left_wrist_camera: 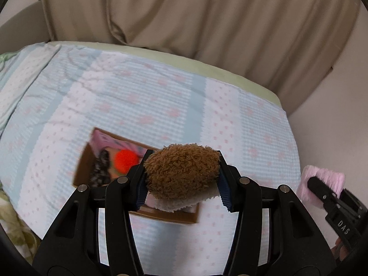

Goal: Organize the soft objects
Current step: 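Lift the brown clip and pink scrunchie with both grippers and carry them over the box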

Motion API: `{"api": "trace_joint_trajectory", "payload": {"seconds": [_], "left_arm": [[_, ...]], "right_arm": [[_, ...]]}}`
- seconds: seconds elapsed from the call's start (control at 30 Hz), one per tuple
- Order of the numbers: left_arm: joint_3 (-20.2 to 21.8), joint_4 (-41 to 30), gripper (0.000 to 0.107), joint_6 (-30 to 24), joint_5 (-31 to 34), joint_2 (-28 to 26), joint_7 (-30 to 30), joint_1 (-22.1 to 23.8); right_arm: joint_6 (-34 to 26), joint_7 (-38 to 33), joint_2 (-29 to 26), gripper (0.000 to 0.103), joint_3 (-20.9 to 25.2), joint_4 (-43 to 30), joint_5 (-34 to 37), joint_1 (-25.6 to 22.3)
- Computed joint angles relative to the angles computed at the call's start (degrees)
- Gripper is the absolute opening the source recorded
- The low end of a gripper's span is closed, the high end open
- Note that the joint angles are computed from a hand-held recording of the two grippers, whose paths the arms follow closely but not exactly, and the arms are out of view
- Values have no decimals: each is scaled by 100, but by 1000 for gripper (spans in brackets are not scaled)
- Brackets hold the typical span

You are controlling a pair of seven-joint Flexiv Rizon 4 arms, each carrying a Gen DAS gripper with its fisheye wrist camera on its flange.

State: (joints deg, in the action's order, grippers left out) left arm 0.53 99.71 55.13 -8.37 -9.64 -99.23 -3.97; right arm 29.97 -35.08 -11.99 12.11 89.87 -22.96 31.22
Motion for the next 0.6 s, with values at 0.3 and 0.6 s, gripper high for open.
{"api": "trace_joint_trajectory", "payload": {"seconds": [0.3, 0.6], "left_arm": [[204, 121, 47, -226, -964, -198, 1600, 860], [259, -99, 47, -764, -1282, -857, 2425, 1407]], "right_arm": [[-388, 160, -1503, 33, -149, -1708, -22, 812], [-892, 322, -2756, 33, -367, -3117, 515, 1272]]}}
